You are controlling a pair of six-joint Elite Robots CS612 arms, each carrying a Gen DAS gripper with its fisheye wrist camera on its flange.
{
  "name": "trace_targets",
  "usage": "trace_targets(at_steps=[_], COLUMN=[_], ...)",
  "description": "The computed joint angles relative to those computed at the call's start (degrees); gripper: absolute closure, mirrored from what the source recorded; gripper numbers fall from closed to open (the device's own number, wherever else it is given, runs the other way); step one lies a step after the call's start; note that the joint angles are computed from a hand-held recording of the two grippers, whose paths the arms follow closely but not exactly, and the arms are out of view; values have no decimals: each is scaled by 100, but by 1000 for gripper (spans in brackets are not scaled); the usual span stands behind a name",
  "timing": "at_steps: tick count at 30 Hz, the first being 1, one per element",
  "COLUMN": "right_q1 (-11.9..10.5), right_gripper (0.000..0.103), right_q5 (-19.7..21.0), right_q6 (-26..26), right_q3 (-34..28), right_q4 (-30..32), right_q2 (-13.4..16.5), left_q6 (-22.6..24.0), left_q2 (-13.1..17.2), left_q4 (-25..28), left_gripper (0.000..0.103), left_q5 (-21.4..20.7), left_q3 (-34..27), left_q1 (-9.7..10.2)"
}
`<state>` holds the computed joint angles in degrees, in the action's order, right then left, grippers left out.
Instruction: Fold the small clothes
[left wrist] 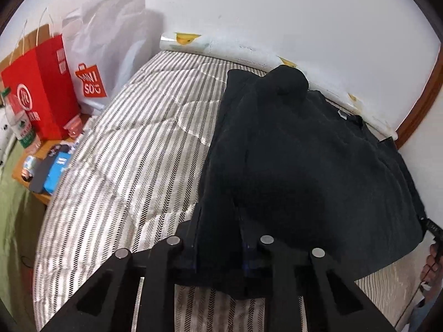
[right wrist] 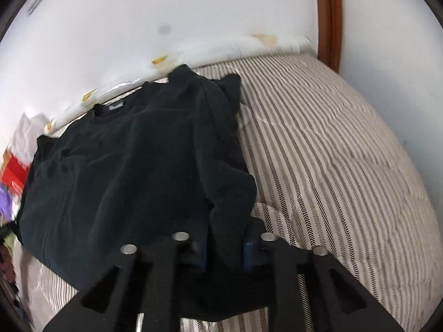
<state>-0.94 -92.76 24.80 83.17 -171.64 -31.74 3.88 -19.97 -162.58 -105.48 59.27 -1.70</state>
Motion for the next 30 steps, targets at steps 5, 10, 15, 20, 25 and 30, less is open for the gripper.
trace_targets(at_steps=[5,10,15,20,25,30], right_q1=[-51,-26,13,65,87,124], right_gripper=[92,93,92,92,92,87], right_q5=[124,26,-61,-125,-115,-170], right_q6=[203,258,313,335,393,463], right_q3=[218,565,948,1476,1959,2105], right_q4=[-119,-338,-507,-729,-997,-969], right_q2=[-135,-339,-563,-824,-1016,-1105], left_q6=[-21,124,247,360,559,601], left_q2=[-136,-359,-628,-861,-984,-1077], left_q4=[-153,-392,-624,-909,-1153,-1093], left_gripper=[86,87,87,87,86,82], left_q5=[0,3,-112,-252,-208,-80], left_q3=[237,683,1253,1826,2182,2292], left_q1=[4,-6,56,137,153,135])
